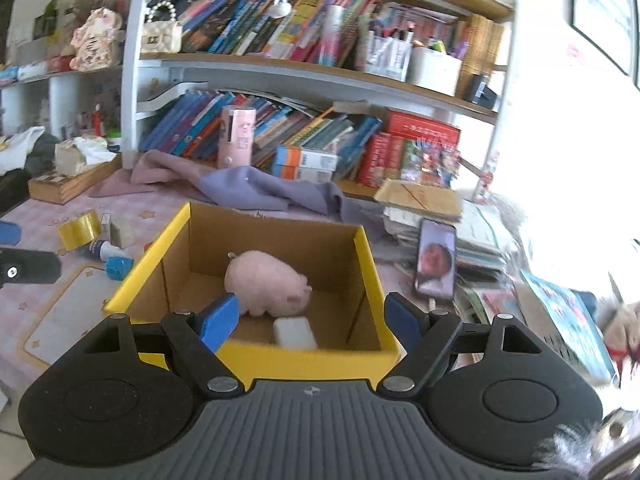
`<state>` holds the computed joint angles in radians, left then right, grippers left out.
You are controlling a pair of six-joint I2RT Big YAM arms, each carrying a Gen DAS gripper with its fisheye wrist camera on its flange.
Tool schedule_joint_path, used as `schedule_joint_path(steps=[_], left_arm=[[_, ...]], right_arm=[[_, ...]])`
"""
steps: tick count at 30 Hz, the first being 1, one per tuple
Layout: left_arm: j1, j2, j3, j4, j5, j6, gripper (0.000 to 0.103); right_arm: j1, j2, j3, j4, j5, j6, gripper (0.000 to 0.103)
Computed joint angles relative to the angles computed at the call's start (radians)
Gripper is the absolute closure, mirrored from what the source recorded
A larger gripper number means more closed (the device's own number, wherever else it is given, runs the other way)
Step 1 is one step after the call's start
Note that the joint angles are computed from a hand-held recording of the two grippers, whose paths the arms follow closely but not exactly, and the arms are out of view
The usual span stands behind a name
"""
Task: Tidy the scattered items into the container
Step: 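Withdraw both tools from the box and move toward the remaining items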
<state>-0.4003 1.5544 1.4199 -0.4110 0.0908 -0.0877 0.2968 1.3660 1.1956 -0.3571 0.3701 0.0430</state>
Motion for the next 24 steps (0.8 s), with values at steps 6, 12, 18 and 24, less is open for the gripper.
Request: schedule_joint_path(steps=[6, 12, 18, 24], left_arm=[[0.028, -0.135, -0.173, 0.045, 0.039, 0.026, 0.009], [0.088, -0.224, -0.267, 0.028, 0.063, 0.038, 0.009], [0.135, -0.279, -0.324, 0.042, 0.026, 0.129, 0.009], [0.170, -0.331, -0.378, 0.008, 0.017, 0.095, 0.009]], right_arm=[[0.135, -0.075, -0.069, -0.040, 0.166, 0.106, 0.024], [0.261, -0.104, -0.106, -0.099, 0.293, 0.200, 0.024], [0.322, -0.084, -0.088, -0.111, 0.349, 0.233, 0.024], [0.361, -0.041, -0.030, -0.211, 0.280, 0.397, 0.027]])
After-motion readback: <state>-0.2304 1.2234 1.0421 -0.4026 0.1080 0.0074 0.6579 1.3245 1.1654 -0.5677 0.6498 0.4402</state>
